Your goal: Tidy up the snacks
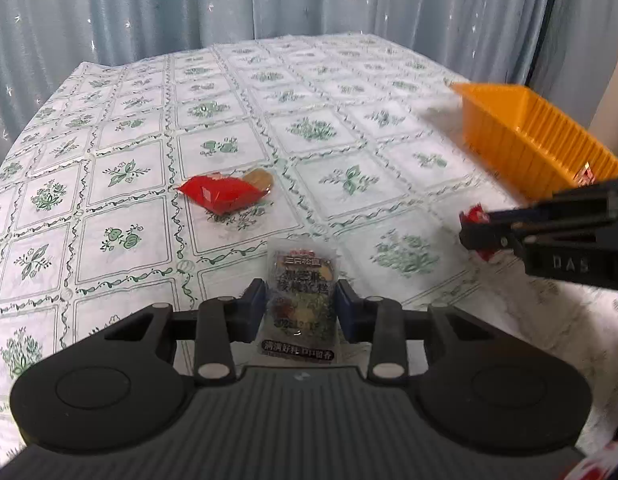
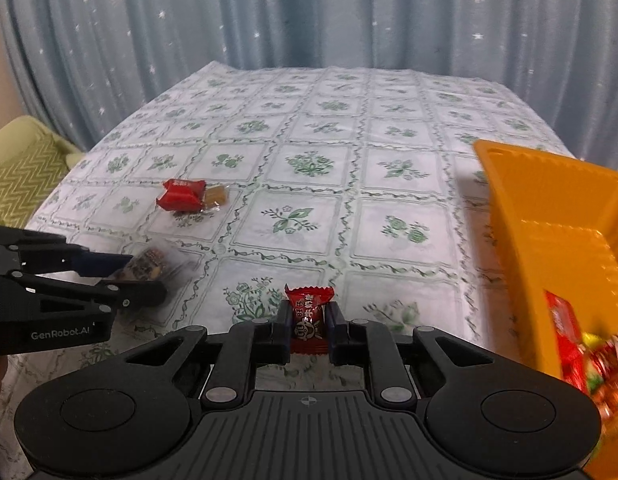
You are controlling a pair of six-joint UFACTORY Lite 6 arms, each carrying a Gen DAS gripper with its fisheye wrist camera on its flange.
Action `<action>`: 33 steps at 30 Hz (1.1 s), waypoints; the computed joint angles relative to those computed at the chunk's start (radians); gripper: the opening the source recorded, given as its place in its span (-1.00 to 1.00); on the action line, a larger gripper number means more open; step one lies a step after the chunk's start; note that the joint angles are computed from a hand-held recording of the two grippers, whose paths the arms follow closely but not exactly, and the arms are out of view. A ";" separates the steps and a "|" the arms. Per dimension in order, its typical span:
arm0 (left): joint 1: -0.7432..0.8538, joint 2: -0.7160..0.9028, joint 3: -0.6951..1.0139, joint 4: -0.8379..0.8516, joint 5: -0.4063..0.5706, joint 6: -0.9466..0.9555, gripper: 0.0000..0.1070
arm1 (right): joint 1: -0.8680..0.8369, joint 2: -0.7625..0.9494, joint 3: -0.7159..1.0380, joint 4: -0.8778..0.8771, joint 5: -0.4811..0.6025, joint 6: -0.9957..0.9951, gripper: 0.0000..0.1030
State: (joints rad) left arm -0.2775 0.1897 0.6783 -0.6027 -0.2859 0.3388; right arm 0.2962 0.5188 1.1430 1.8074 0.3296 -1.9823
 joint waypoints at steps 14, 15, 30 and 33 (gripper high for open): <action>-0.315 -0.328 -0.119 -0.883 -0.125 0.547 -0.37 | -0.076 -0.474 -0.400 -0.038 -0.024 0.129 -0.67; -0.354 -0.342 -0.116 -0.950 -0.158 0.592 -0.37 | -0.083 -0.512 -0.425 -0.063 -0.027 0.156 -0.67; -0.741 -0.377 -0.003 -1.289 -0.443 0.662 -0.37 | -0.254 -0.954 -0.631 -0.634 0.057 0.696 -0.67; -0.782 -0.350 0.047 -1.309 -0.475 0.681 -0.37 | -0.299 -1.001 -0.639 -0.692 0.092 0.742 -0.67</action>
